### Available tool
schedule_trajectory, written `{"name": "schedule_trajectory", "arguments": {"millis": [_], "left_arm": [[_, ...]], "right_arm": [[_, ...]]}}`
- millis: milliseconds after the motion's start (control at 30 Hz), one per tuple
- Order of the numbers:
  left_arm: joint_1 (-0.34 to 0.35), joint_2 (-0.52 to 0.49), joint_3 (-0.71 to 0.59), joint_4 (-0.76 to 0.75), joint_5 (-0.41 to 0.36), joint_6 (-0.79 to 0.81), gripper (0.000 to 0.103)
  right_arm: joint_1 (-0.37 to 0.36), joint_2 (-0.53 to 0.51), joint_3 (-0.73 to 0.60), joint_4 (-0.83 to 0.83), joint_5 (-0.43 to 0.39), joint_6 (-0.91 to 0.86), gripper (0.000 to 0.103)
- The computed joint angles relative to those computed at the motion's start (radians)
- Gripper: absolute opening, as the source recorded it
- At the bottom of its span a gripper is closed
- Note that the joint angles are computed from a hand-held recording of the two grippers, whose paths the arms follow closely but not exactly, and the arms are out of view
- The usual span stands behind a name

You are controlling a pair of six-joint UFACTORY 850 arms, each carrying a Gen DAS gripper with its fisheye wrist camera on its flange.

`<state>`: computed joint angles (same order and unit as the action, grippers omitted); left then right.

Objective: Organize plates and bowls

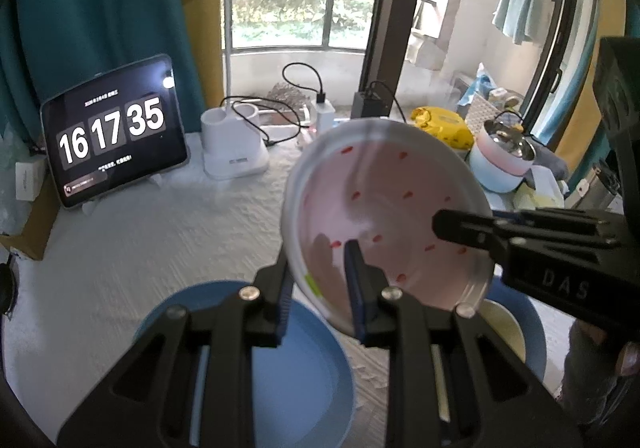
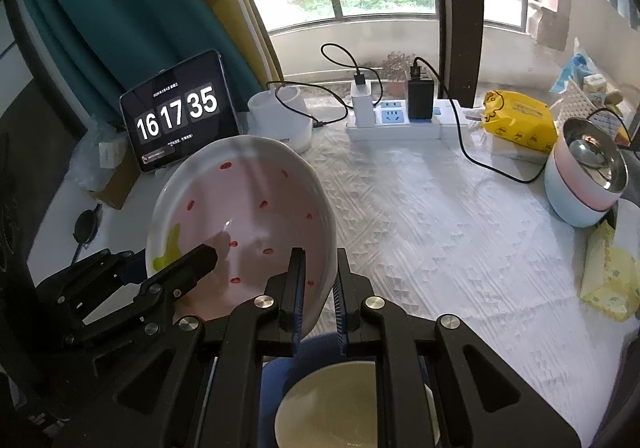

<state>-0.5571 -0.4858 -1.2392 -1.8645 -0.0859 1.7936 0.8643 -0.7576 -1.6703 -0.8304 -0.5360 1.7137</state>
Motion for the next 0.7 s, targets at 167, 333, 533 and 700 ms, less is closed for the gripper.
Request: {"name": "schedule_trajectory", "arguments": {"millis": [167,333,533,700], "left_arm": [[-0.01,0.02,0.022,-0.123,-0.003,0.127,0.025],[-0.023,0.037,0.042,-0.199,-0.004,0.203,0.025],[-0.038,0.049,0.06,-0.259,-0.008,0.264,0.025],[-0.051,0.055,0.071,-0.235,-0.014,0.241,0.025]], "right_arm": [[0.011,0.026,0.036,-0.029,-0.001,0.05,0.014],[0.024,0.047,0.066,-0.057,-0.012,0.092,0.014],[0.038,0.077,0.113,-0.096,-0.018,0.159,0.014],[0.048,0.102,0.153,-0.118,-0.024,0.209,0.014]]}}
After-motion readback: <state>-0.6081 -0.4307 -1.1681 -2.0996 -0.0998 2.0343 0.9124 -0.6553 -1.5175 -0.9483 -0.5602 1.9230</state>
